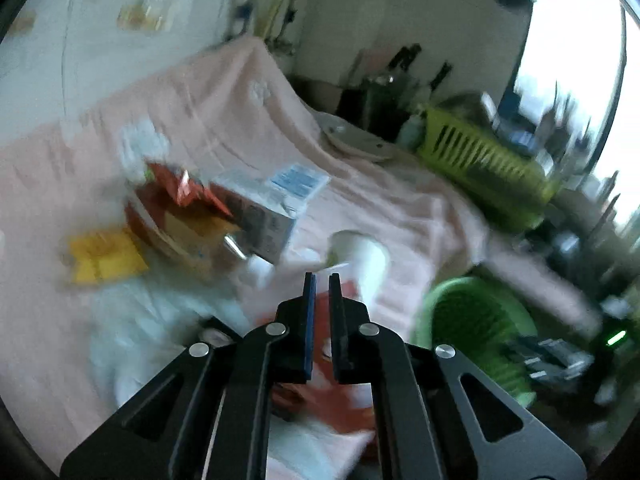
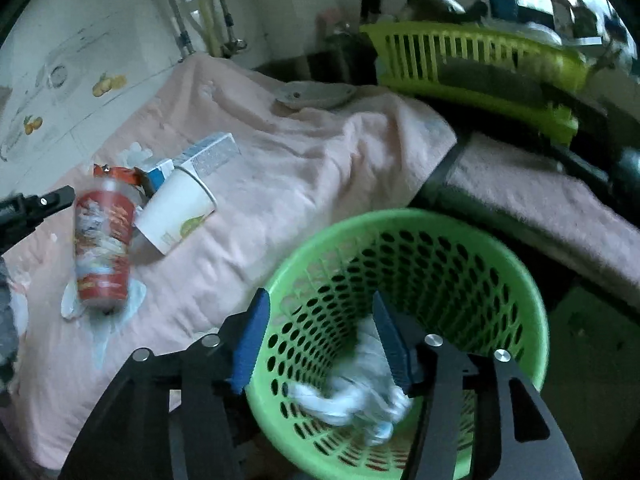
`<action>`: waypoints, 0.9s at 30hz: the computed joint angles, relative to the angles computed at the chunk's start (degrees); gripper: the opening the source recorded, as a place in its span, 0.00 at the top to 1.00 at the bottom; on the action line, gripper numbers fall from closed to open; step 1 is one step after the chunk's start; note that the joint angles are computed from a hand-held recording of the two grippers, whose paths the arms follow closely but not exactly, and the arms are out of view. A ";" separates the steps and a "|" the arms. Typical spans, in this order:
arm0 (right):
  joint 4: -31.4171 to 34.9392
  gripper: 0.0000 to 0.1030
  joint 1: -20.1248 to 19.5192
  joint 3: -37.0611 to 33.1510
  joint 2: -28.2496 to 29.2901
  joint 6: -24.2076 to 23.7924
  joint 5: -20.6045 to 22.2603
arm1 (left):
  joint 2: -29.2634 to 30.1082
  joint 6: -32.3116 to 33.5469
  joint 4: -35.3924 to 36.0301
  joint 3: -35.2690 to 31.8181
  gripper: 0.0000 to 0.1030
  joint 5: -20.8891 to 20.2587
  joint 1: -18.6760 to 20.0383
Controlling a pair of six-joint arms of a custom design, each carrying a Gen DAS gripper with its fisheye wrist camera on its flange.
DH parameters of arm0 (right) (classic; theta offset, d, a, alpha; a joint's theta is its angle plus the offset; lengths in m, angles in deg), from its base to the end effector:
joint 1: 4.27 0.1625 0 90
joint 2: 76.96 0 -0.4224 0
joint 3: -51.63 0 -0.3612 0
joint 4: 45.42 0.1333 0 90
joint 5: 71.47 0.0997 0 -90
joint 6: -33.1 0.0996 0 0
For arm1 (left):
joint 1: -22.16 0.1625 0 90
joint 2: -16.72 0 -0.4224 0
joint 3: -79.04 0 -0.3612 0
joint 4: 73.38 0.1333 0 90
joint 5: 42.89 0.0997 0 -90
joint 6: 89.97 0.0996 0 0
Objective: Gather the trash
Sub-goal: 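Carry the foil to the green basket and open the right gripper while the left gripper grasps the red cup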
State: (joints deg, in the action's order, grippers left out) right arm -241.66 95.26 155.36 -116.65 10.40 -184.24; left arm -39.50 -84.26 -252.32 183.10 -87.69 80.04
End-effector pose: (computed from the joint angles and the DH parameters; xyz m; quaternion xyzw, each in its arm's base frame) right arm 0.1959 -0.5945 0.1064 0.1856 -0.8984 0.3295 0.2234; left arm -0.1455 -0.6154 0.2585 0.1526 0.8615 -0.3977 0.2763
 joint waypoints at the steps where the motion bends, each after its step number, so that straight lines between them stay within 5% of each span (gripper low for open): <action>1: 1.37 0.49 -0.57 0.11 0.25 1.31 1.32 | 1.63 1.24 0.26 -0.50 0.94 1.36 0.00; 10: 2.17 0.49 0.01 -0.37 2.95 1.71 2.32 | 2.61 -3.50 4.01 -1.17 0.83 -3.14 1.39; 15: 1.31 0.49 0.02 -0.04 2.16 1.45 3.00 | 2.75 -5.85 3.78 -0.94 0.46 -1.62 1.00; 27: 1.01 0.45 -0.93 0.85 1.37 1.76 4.15 | 2.41 -15.83 9.74 -2.99 0.30 -1.71 2.31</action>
State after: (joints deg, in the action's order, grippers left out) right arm -240.65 94.33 156.21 -115.28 12.16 -180.09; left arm -37.09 -100.09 -242.58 180.11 -89.40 82.35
